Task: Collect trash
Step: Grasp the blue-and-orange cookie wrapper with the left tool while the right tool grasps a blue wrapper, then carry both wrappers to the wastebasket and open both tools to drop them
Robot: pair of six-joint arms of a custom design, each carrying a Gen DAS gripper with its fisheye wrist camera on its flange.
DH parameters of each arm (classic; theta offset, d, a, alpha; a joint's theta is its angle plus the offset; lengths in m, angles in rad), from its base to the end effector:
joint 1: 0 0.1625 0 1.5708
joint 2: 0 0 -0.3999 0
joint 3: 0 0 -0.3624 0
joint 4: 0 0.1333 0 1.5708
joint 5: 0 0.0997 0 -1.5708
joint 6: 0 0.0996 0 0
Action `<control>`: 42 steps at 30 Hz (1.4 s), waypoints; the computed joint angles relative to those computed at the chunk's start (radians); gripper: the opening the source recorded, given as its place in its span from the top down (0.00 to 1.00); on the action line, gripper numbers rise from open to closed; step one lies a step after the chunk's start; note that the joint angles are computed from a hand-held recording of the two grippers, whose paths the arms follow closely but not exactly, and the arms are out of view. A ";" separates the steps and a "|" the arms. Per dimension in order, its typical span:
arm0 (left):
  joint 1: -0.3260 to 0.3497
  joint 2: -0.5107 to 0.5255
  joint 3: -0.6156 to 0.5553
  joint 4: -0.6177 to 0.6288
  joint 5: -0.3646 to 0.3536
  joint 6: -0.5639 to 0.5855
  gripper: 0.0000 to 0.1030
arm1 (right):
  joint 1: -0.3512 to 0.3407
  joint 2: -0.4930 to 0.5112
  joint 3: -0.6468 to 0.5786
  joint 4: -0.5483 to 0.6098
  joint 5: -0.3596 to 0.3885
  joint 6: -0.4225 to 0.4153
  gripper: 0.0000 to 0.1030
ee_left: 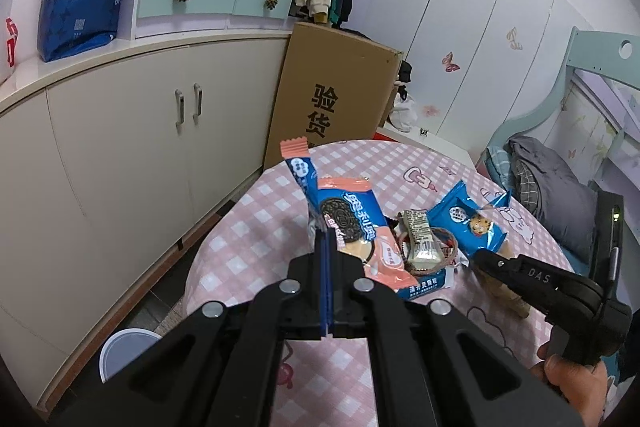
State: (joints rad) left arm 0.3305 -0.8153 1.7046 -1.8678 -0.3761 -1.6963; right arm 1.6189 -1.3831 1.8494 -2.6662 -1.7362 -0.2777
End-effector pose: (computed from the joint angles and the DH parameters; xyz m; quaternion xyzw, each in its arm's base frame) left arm -0.4609 -0.3970 0.0861 -0.0189 0.8075 -0.5105 0.2951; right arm 0.1426 -0.5305 0.3717 0.1285 -0.9393 0.2973 0.1134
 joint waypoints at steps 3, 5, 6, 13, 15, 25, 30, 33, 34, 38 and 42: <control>-0.003 -0.006 0.001 0.021 0.001 -0.017 1.00 | 0.003 -0.014 0.026 -0.043 0.010 -0.029 0.94; -0.006 -0.013 0.004 0.036 0.002 -0.032 1.00 | 0.009 -0.024 0.039 -0.064 0.010 -0.046 0.95; -0.008 -0.018 0.004 0.052 0.002 -0.046 1.00 | 0.014 -0.033 0.052 -0.086 0.005 -0.067 0.95; -0.042 -0.056 0.008 0.201 0.010 -0.183 1.00 | 0.059 -0.102 0.129 -0.203 0.013 -0.139 0.96; -0.057 -0.066 0.007 0.252 0.008 -0.230 1.00 | 0.084 -0.125 0.148 -0.203 0.014 -0.153 0.96; -0.159 -0.171 0.052 0.637 -0.091 -0.605 1.00 | 0.260 -0.134 0.266 -0.169 -0.003 -0.172 0.96; -0.220 -0.265 0.143 0.750 -0.215 -0.769 1.00 | 0.360 -0.081 0.326 -0.172 -0.014 -0.165 0.96; -0.253 -0.331 0.212 0.768 -0.308 -0.829 1.00 | 0.405 -0.035 0.352 -0.181 -0.024 -0.160 0.96; -0.260 -0.353 0.237 0.766 -0.338 -0.843 1.00 | 0.418 -0.019 0.360 -0.184 -0.029 -0.156 0.96; -0.285 -0.444 0.347 0.722 -0.456 -0.878 1.00 | 0.451 0.057 0.392 -0.190 -0.047 -0.147 0.96; -0.294 -0.535 0.473 0.616 -0.552 -0.863 1.00 | 0.465 0.131 0.412 -0.205 -0.066 -0.138 0.96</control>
